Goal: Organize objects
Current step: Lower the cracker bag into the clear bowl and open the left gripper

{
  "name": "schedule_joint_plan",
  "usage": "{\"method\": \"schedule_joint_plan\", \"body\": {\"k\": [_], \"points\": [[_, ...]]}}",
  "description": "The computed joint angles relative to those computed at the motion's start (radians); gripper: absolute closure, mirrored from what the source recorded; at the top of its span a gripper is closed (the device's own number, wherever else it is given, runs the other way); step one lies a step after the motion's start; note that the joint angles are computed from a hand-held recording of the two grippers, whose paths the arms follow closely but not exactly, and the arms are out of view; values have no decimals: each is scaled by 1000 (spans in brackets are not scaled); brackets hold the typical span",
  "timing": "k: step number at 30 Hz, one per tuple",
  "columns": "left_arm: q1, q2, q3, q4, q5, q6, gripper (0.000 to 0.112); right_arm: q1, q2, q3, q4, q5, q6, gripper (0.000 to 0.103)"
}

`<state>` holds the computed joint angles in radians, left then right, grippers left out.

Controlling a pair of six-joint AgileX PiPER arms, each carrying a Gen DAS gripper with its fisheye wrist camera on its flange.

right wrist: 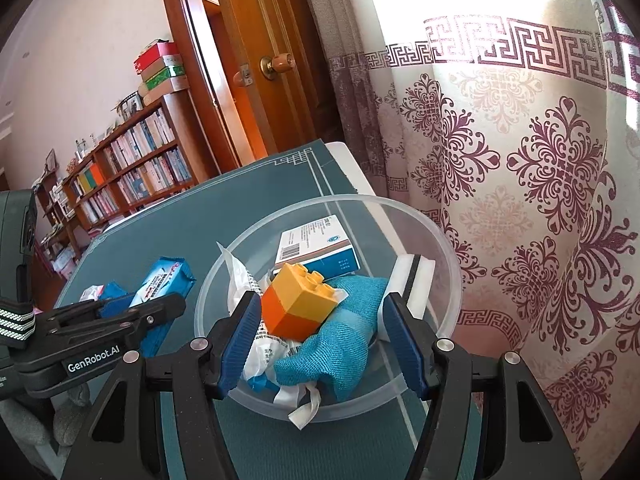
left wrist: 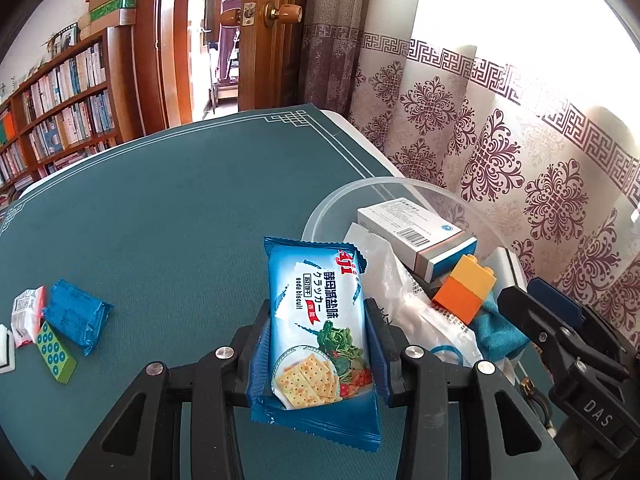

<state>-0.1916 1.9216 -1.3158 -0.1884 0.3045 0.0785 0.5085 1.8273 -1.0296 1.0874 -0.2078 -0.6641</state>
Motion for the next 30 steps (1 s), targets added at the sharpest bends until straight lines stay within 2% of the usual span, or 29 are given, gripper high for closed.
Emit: {"method": "schedule_joint_plan", "body": {"k": [7,9,13,20,21,24,26,30], "points": [[-6,111,-153,-114,83,97,68,-19,6,-9,-18,18,28,38],[-18,123,-165,-67,60,56,68,-24,10,-15,-15,23,23,38],[-9,148,-198,-193,79,186,68,-30,18,-22,-28,33,38,38],[-21,179,-240,-287,74,280,67,-31,31,-30,-27,28,35,38],[-23,181,-243,-279,72,273,65,-30,32,-31,-18,23,23,38],[-24,170,-221,-247,38,243,49,-27,29,-27,-27,15,30,38],[-16,151,-193,-263,13,257,32,-26,28,-26,-28,14,32,38],[0,111,-139,-301,-21,294,28,-20,25,-26,-7,9,12,38]]}}
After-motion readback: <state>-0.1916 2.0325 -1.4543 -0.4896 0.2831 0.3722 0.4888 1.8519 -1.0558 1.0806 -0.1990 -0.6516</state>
